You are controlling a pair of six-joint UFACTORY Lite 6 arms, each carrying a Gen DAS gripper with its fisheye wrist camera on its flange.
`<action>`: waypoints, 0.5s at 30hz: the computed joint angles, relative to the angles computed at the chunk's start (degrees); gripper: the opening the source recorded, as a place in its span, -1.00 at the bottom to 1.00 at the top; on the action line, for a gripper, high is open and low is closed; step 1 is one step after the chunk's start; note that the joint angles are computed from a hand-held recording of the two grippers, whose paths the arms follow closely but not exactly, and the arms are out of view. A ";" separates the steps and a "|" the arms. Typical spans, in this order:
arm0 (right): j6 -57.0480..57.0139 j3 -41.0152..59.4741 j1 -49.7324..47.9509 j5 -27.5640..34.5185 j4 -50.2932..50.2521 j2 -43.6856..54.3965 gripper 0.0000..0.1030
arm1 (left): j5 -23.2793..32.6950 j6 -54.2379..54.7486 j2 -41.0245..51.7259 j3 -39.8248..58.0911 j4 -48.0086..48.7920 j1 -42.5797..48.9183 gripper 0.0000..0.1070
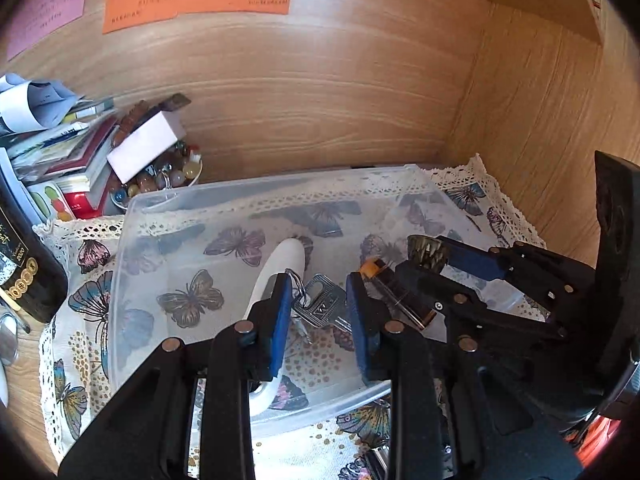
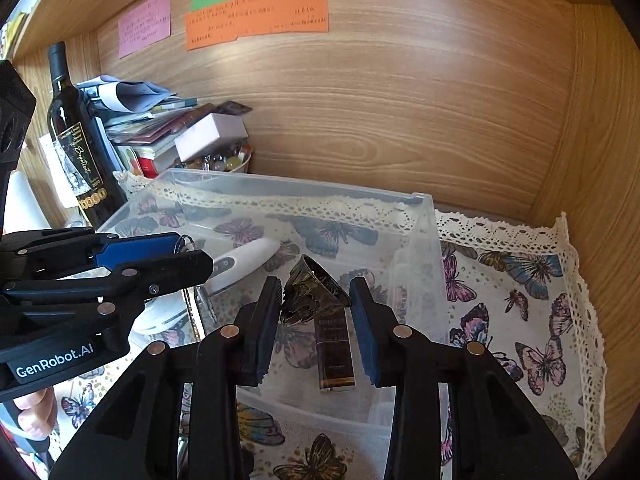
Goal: Organize rigid objects
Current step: 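Lower the keys and clip into the clear box while both grippers open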
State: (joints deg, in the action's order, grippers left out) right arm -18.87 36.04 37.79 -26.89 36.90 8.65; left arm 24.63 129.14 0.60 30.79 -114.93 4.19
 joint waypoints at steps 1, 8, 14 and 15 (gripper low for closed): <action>0.32 0.25 -0.25 0.25 -0.36 0.31 -0.37 | -0.23 0.11 0.23 0.11 -0.23 -0.19 -0.49; 2.37 0.75 -1.10 1.48 -2.70 0.54 -0.28 | -0.32 -1.72 -0.65 -0.22 1.18 0.18 -0.48; -1.47 -2.22 0.95 0.03 2.63 -4.24 -0.24 | 0.12 -7.39 -6.10 -2.32 7.08 2.20 -0.37; -2.55 -3.03 1.53 -0.40 4.12 -5.56 -0.24 | 0.09 -9.05 -7.87 -2.99 8.95 2.72 -0.35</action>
State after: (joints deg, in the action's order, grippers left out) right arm -21.42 33.01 39.31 -27.29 41.03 3.10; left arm 24.72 120.10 -7.27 27.81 -105.98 6.91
